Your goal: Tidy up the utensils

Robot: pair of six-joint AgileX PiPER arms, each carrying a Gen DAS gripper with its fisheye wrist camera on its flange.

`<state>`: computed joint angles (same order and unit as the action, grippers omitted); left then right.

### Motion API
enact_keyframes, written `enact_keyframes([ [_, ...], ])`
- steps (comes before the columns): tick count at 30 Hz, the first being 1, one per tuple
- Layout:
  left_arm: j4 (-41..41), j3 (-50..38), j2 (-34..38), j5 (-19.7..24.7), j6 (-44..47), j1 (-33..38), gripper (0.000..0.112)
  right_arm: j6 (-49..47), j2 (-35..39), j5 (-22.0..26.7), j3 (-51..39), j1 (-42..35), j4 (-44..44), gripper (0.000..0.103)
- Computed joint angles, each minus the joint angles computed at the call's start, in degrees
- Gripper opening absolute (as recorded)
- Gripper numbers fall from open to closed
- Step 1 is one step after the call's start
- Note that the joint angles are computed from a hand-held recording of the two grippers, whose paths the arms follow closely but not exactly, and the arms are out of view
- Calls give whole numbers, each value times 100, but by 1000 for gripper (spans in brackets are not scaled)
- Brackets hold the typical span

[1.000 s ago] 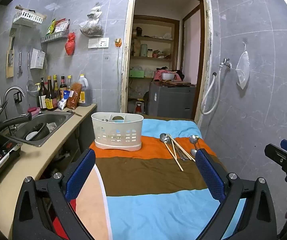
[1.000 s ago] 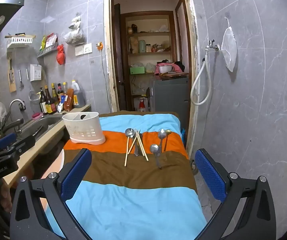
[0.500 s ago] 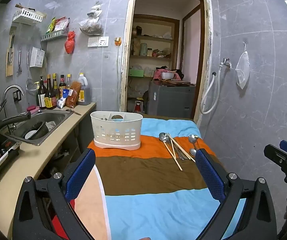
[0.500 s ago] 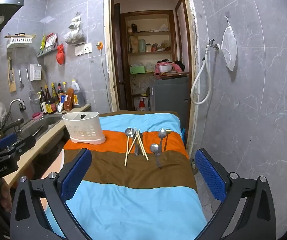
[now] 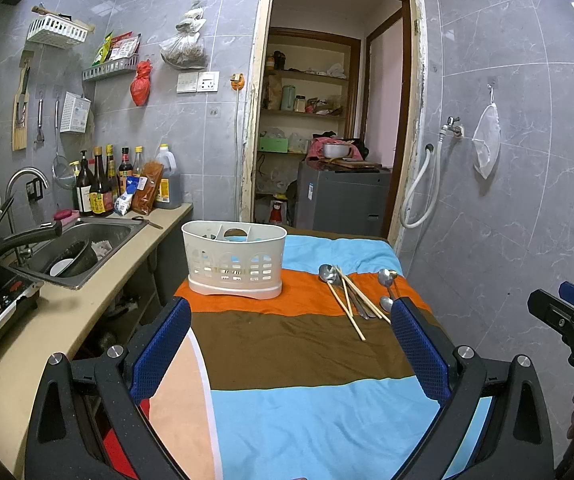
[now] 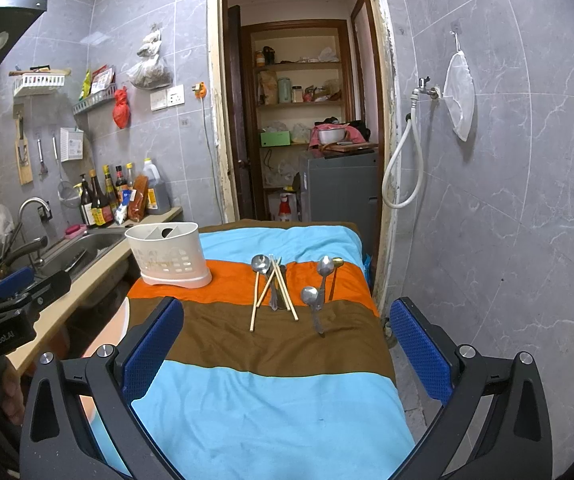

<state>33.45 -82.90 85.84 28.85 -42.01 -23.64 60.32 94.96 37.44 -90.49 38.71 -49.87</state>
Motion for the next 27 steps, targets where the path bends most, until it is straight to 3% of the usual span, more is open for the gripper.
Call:
enact_keyframes([
  [27,-77,-44,41,-13,84,45,98,-15,8,31,-32,20,18,103],
])
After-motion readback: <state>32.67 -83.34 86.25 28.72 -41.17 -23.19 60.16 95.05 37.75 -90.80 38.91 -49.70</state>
